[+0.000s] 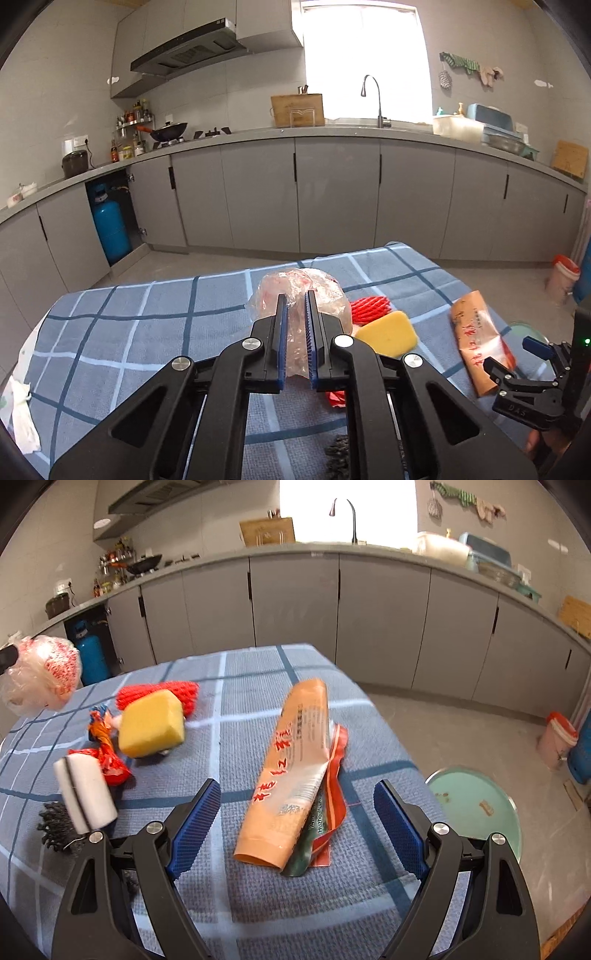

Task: Collect trash
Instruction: 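Grasp the clear plastic bag with the left tool while the right tool grasps the orange wrapper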

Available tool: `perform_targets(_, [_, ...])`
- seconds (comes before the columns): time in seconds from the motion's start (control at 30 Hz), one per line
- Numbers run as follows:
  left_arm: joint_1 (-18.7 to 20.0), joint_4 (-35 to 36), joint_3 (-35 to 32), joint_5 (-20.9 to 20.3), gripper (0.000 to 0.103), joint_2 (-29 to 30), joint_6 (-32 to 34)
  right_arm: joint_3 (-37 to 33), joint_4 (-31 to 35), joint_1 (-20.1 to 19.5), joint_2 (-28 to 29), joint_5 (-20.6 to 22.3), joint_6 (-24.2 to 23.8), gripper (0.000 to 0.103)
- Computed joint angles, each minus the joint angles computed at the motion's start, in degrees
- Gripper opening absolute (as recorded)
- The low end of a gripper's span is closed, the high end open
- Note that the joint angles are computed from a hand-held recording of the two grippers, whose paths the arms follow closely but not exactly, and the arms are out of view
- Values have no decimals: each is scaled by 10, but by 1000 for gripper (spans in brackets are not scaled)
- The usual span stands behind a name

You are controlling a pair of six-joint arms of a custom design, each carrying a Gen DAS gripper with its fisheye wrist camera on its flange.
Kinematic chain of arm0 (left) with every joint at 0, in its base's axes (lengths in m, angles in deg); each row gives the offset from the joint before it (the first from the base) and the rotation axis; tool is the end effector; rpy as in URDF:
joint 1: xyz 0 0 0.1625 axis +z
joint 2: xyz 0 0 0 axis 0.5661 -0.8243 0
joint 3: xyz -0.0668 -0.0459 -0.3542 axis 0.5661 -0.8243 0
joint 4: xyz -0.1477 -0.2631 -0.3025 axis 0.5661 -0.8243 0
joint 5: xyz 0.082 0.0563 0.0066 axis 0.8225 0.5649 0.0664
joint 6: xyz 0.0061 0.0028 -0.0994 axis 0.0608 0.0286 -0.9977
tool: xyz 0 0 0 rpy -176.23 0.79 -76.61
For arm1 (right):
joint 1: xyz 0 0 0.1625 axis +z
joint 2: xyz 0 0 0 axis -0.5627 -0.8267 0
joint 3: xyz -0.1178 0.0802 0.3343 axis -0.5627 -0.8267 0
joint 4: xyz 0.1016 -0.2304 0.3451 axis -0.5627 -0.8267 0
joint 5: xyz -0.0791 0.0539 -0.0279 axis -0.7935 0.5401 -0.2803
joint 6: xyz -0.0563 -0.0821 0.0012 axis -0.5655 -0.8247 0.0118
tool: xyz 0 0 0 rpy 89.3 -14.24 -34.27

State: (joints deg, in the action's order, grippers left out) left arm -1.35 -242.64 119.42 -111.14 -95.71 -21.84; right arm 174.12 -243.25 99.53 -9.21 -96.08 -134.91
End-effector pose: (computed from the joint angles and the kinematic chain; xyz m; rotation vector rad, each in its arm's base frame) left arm -0.3568 -0.5025 -0.0803 0.5754 2.0121 -1.2354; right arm -0.1038 -0.5219 0.2794 0.3690 -2.2047 1.0283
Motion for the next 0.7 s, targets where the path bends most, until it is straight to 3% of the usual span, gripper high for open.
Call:
perform_targets(0.13, [7, 20, -2, -3, 10, 0, -15, -12, 32, 1, 4, -9, 6, 83])
perform_targets(0.2, [8, 23, -3, -6, 10, 2, -16, -19, 52, 0, 7, -15, 10, 75])
perform_targets(0.27, [8, 20, -8, -5, 10, 5, -8, -24, 70, -1, 8, -18, 13, 58])
perform_targets(0.3, [8, 20, -12, -5, 10, 8, -5, -23, 74, -3, 6, -14, 13, 57])
perform_targets(0.4, [7, 20, -19, -5, 10, 13, -2, -12, 65, -4, -1, 0, 4, 40])
perform_targets(0.43, [6, 19, -21, -4, 10, 15, 0, -9, 61, -4, -3, 3, 1, 27])
perform_targets(0.7, [-2, 7, -37, -4, 10, 27, 22, 11, 53, -14, -25, 45, -19, 14])
